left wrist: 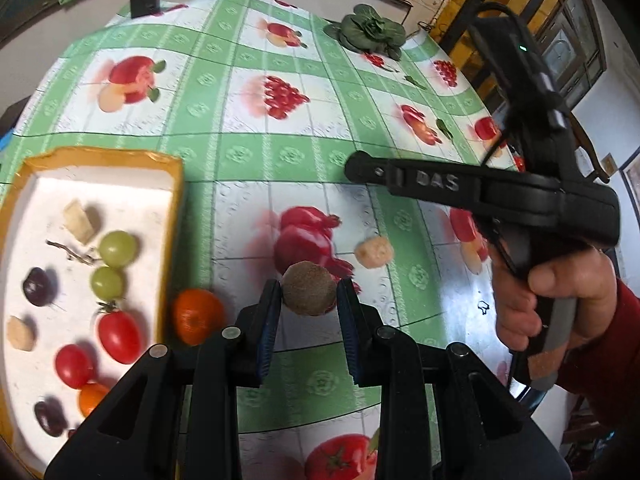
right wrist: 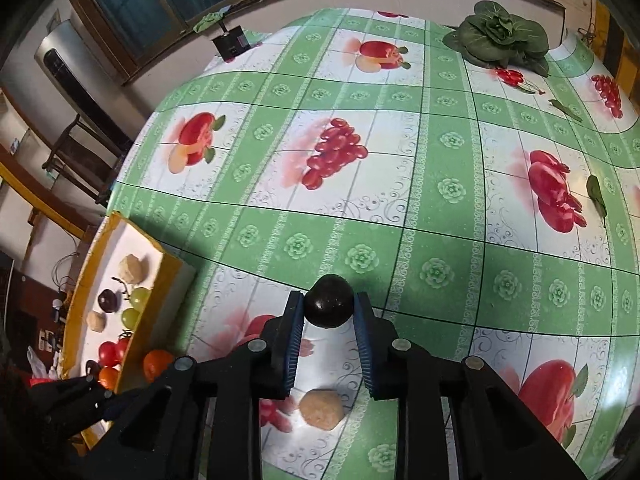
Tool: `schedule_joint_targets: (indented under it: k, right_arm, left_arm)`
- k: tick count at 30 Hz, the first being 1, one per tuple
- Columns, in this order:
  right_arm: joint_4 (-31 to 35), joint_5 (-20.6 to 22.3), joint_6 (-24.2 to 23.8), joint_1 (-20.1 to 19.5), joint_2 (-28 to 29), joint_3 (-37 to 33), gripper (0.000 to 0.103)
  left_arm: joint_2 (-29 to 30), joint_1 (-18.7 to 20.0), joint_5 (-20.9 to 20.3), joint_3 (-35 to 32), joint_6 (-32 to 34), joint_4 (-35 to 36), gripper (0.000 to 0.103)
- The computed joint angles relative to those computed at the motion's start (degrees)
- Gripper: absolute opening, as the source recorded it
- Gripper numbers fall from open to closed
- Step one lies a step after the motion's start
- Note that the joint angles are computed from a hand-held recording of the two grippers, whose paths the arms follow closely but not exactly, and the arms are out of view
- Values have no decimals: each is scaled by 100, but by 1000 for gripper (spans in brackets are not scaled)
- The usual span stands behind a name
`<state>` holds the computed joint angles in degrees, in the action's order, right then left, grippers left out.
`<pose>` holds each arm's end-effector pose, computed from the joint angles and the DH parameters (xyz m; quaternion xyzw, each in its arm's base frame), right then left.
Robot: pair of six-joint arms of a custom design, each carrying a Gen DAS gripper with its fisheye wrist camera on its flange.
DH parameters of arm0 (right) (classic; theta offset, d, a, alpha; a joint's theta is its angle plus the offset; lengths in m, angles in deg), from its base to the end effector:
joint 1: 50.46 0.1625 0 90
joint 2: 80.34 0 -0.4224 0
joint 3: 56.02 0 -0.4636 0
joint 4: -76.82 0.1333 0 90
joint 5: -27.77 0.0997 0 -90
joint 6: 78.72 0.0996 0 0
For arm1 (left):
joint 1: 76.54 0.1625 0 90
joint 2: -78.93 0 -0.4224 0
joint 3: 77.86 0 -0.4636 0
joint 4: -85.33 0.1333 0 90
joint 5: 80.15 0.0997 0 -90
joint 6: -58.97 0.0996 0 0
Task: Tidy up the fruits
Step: 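Carry the dark plum with the right tool while the left tool carries the brown fruit over the tray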
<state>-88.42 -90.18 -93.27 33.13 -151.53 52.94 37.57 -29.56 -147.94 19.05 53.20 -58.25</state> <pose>0.0151 -0.6410 0.2692 -0.0121 -0.9222 0.2649 0.2816 -0.3361 -0.6107 -0.0363 0.3165 0.9287 -0.0642 0.1824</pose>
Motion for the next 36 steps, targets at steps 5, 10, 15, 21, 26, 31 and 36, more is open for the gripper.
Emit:
schedule_joint_targets:
  k: [5,10,15,21,26,31,36]
  right_arm:
    - [24,66,26,100,-83,126,25]
    - [44,86,12,191,-107,253,25]
    - [46,146,-15,325,-88,299,25]
    - [94,281,-128,549,48,226,25]
    - [149,371,-232,733,235,126,25]
    - [278,467,-317,889,423,0,25]
    - [477,540,-376,1010,693,-194,25]
  left_arm:
    - [-33,40,144,-41,70,55,26]
    - [-143,28,351,39,28,73,26]
    - [-310,43,516,169,18,8,26]
    - [-604,169,685,345,-140,-92,26]
    - [-890,301,858,542,-333,-130,26]
    - [-1233,491,975,788,-636,-120,26]
    - [-1446,703,950,920,-894,-81,26]
